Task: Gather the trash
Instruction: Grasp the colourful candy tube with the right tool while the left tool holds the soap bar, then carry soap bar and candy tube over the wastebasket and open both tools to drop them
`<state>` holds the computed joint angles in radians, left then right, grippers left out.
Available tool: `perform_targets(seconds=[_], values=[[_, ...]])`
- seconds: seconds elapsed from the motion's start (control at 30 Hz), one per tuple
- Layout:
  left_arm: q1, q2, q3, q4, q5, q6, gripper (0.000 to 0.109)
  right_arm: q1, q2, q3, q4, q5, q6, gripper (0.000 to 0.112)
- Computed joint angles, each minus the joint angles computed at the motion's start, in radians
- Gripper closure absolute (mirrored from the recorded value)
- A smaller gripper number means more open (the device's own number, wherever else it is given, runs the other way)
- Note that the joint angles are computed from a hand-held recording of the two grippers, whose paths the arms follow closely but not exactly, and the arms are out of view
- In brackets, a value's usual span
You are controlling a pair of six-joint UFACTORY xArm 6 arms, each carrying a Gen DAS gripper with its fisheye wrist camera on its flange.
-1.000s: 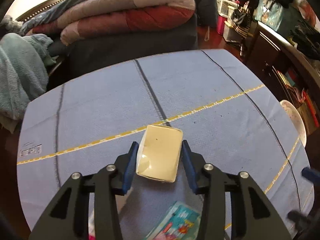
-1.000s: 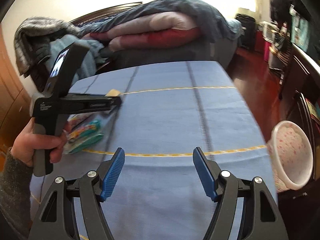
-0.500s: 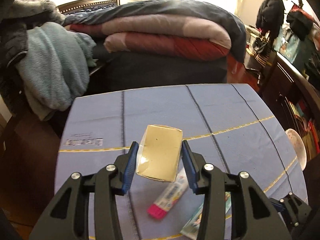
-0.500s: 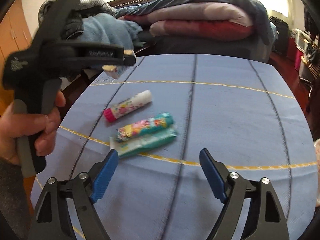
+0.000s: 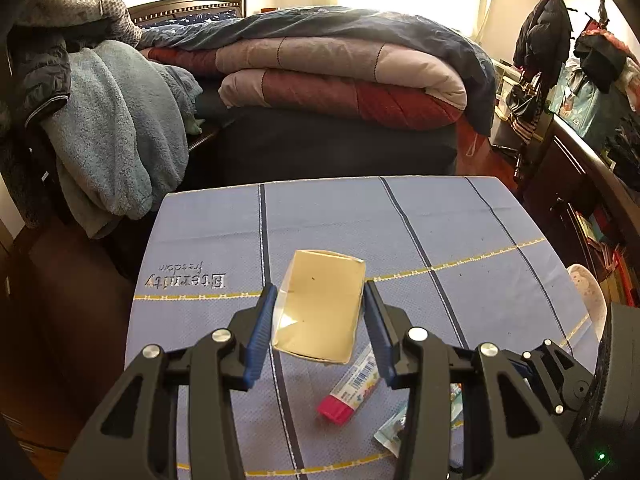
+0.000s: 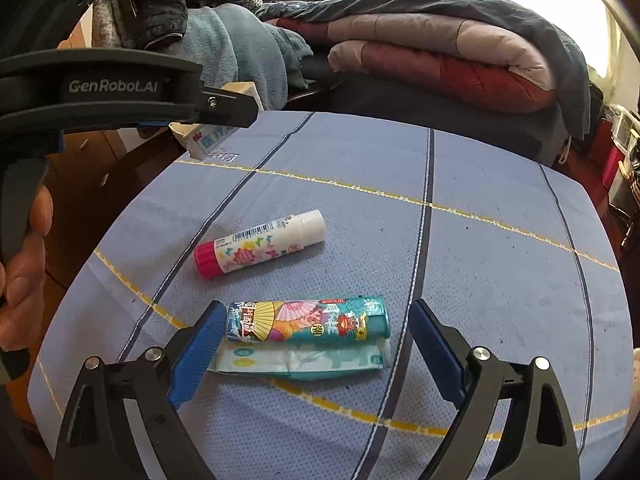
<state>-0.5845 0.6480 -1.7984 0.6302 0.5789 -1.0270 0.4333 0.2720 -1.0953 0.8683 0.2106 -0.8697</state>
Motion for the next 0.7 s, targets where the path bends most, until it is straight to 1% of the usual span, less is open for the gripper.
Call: perform_targets(seconds=[0.07,0.1,0.23,0.37,0.5,0.7], values=[[0.001,0.000,0.000,-0.005,-0.002,0.003,0.064,-0.002,-0.002,-0.001,0.017,0.013,-0.022,0.032],[0.002,0.001,-0.001,-0.006,-0.002,0.003,0.064,-0.004,-0.001,-0.004,0.005,0.019,-0.012,0.032],[-0.002,-0.002,-0.004,0.000,0.002,-0.004,0.064,-0.006,-0.012,-0.001,0.059,0.015,-0.057,0.032],[-0.012,0.002,-0.022,0.003,0.016,-0.005,0.064,-0.019,-0.063,0.033,0.137,0.023,-0.121,0.032],[-0.027,0.013,-0.053,0.000,0.026,0.003,0.064,-0.040,-0.117,0.083,0.170,0.019,-0.146,0.032],[-0.077,0.074,-0.172,-0.019,0.061,0.044,0.064,-0.097,-0.211,0.179,0.189,0.018,-0.146,0.032]])
